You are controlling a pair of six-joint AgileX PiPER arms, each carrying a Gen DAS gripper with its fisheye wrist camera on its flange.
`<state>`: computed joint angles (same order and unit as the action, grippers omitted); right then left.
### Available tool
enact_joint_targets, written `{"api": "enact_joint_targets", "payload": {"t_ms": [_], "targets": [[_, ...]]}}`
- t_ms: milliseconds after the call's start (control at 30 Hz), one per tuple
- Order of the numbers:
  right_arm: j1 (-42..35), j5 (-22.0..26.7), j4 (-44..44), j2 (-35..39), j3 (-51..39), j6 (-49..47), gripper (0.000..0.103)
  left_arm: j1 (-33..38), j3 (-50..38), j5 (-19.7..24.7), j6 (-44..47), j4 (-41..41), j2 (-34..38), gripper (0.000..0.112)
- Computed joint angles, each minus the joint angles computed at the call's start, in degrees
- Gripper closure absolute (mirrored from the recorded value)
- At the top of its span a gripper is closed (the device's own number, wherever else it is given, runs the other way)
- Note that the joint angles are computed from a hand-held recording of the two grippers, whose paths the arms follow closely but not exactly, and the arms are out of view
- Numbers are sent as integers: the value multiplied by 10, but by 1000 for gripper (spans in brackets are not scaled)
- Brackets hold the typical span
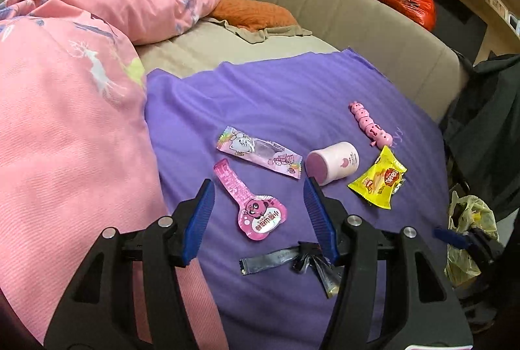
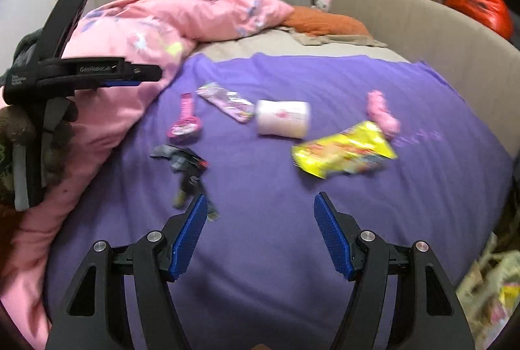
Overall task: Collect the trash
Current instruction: 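Move both tools back to the bed toward the black strap, then grasp the black strap with the right gripper and lift it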
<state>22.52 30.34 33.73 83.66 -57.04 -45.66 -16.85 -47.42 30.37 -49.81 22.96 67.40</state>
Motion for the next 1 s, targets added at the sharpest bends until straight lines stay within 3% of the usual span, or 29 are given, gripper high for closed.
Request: {"api": "enact_joint_targets", "payload": {"t_ms": [67,167,267,333,400,467,533,667,833,1000], "targets": [[7,22,69,26,-12,-61,39,5,-2,-4,-1,-1,2,58],[32,17,133,74,-31,-118,39,27,4,-14,13,-18,-4,58],[63,-1,108,123,-69,-91,42,66,13,-30,57,-74,-11,58],[67,21,105,159,-108,-77,42,92,19,-43,88,-116,-12,58],[68,45,102,190,-140,-60,42,93,23,-49,76,-109,-8,58],[74,58,80,217,-166,-37,54,85,22,-49,60,-88,-2,58],[71,84,72,240,-187,-28,58,73,20,-51,48,-72,8,58],[39,94,144,209,-147,-94,69,68,24,-65,47,-75,15,58],[-10,61,188,128,-66,-137,73,88,33,-105,197,-241,25,52],[-66,35,223,53,8,-160,73,39,4,-86,98,-140,92,51]]}}
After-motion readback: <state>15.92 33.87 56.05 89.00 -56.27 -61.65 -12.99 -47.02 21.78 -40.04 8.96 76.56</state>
